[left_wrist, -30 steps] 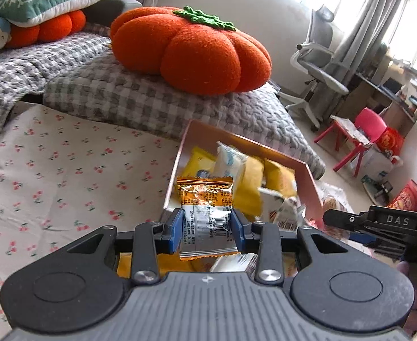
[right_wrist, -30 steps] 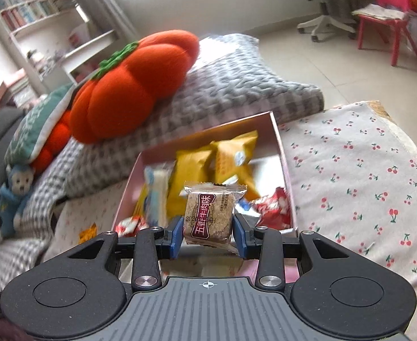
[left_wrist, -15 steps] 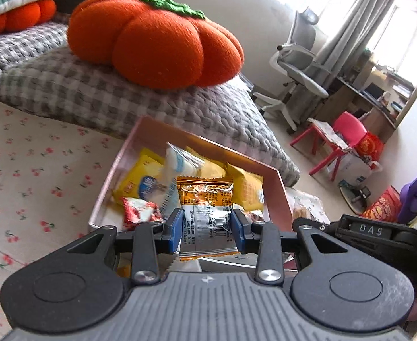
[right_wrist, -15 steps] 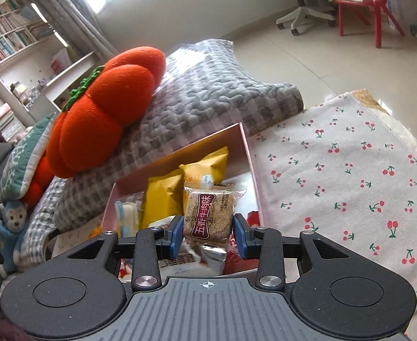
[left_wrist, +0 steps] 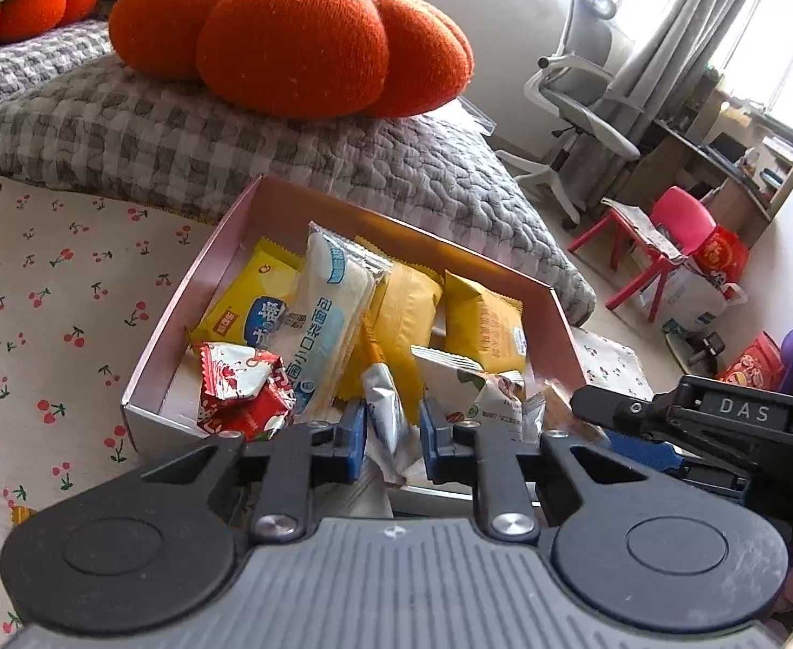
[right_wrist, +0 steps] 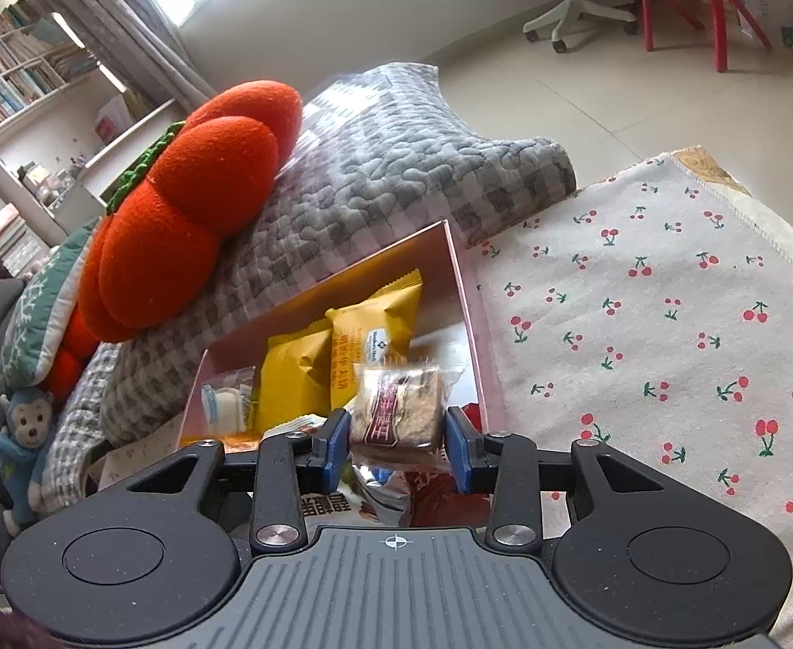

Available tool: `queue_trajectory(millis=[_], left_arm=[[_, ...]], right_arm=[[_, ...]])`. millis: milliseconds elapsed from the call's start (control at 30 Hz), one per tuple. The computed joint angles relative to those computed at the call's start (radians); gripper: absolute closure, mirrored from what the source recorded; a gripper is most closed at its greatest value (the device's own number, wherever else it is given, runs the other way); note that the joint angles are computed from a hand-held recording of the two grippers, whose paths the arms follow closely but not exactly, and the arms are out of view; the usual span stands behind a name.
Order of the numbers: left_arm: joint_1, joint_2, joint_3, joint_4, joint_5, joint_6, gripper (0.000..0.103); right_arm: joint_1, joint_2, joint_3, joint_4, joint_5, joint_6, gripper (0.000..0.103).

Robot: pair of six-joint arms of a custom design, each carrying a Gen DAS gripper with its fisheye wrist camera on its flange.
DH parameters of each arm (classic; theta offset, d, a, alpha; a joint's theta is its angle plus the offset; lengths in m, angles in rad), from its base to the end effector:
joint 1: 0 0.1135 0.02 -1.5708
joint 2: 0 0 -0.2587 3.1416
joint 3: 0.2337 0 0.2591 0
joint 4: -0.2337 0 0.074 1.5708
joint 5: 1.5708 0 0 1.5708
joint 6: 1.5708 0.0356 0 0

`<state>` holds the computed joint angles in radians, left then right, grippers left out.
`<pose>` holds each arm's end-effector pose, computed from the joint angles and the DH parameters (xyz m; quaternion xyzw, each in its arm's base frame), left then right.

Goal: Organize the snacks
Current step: 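Carry the orange pack and brown biscuit pack into the box, then open both tools in the box and withdraw toward the loose snacks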

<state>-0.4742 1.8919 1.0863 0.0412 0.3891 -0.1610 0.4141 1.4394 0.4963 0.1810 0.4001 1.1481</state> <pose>0.3468 -0.1932 0.1447 0.2157 0.8796 -0.2892 0.3102 0.2436 0.0919 0.1275 0.3963 0.8130 0.1417 0.4024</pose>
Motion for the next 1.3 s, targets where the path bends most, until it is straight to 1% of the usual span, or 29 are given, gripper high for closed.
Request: queue_trajectory(millis=[100, 133, 167, 200, 233, 267, 400, 467, 533, 600, 667, 800, 867, 933, 967, 1000, 1067, 1300], left_arm=[[-0.001, 0.001, -0.003, 0.001, 0.001, 0.000, 0.084], [-0.006, 0.003, 0.000, 0.001, -0.003, -0.001, 0.080], [-0.008, -0.003, -0.006, 0.004, -0.006, 0.000, 0.068], [-0.010, 0.000, 0.001, -0.003, -0.006, 0.000, 0.062], [-0.012, -0.001, 0.002, -0.003, -0.003, -0.003, 0.055], [-0.012, -0.007, -0.004, -0.001, -0.002, -0.006, 0.053], [-0.024, -0.013, 0.003, -0.017, -0.021, 0.014, 0.044], [-0.027, -0.025, -0.003, -0.022, -0.032, 0.029, 0.038], [-0.026, -0.035, -0.004, -0.031, -0.035, 0.041, 0.035], [-0.021, -0.051, -0.012, -0.040, -0.029, 0.045, 0.032], [-0.015, -0.065, -0.020, -0.045, -0.024, 0.043, 0.026], [-0.001, -0.091, -0.032, -0.064, -0.006, 0.042, 0.021], [0.002, -0.112, -0.046, -0.067, -0.008, 0.044, 0.015], [0.004, -0.131, -0.059, -0.070, -0.006, 0.049, 0.013], [0.006, -0.141, -0.063, -0.074, -0.003, 0.053, 0.012], [0.008, -0.150, -0.069, -0.078, -0.001, 0.055, 0.011], [0.011, -0.167, -0.081, -0.086, 0.000, 0.063, 0.008], [0.022, -0.219, -0.119, -0.128, -0.022, 0.129, 0.003]], right_arm=[[0.000, -0.002, -0.003, 0.007, 0.005, 0.001, 0.064], [0.001, -0.005, -0.005, 0.010, 0.004, -0.001, 0.063], [0.001, -0.006, -0.003, 0.006, 0.003, 0.000, 0.060], [0.002, -0.011, -0.002, 0.003, 0.000, 0.003, 0.046], [0.004, -0.016, -0.003, 0.003, 0.001, 0.007, 0.040], [0.009, -0.022, -0.005, 0.006, 0.007, 0.009, 0.033], [0.021, -0.036, 0.005, -0.014, 0.017, 0.003, 0.031], [0.028, -0.040, 0.017, -0.038, 0.023, 0.001, 0.029], [0.037, -0.047, 0.030, -0.068, 0.032, -0.005, 0.027], [0.047, -0.056, 0.040, -0.094, 0.043, -0.012, 0.024], [0.060, -0.065, 0.053, -0.125, 0.058, -0.019, 0.021], [0.088, -0.079, 0.077, -0.196, 0.084, -0.024, 0.020], [0.103, -0.089, 0.087, -0.230, 0.095, -0.020, 0.020], [0.121, -0.100, 0.095, -0.261, 0.107, -0.020, 0.020], [0.132, -0.106, 0.099, -0.277, 0.115, -0.022, 0.018], [0.145, -0.110, 0.104, -0.294, 0.126, -0.022, 0.014], [0.171, -0.111, 0.118, -0.330, 0.150, -0.023, 0.011], [0.234, -0.133, 0.134, -0.433, 0.181, 0.006, 0.010]])
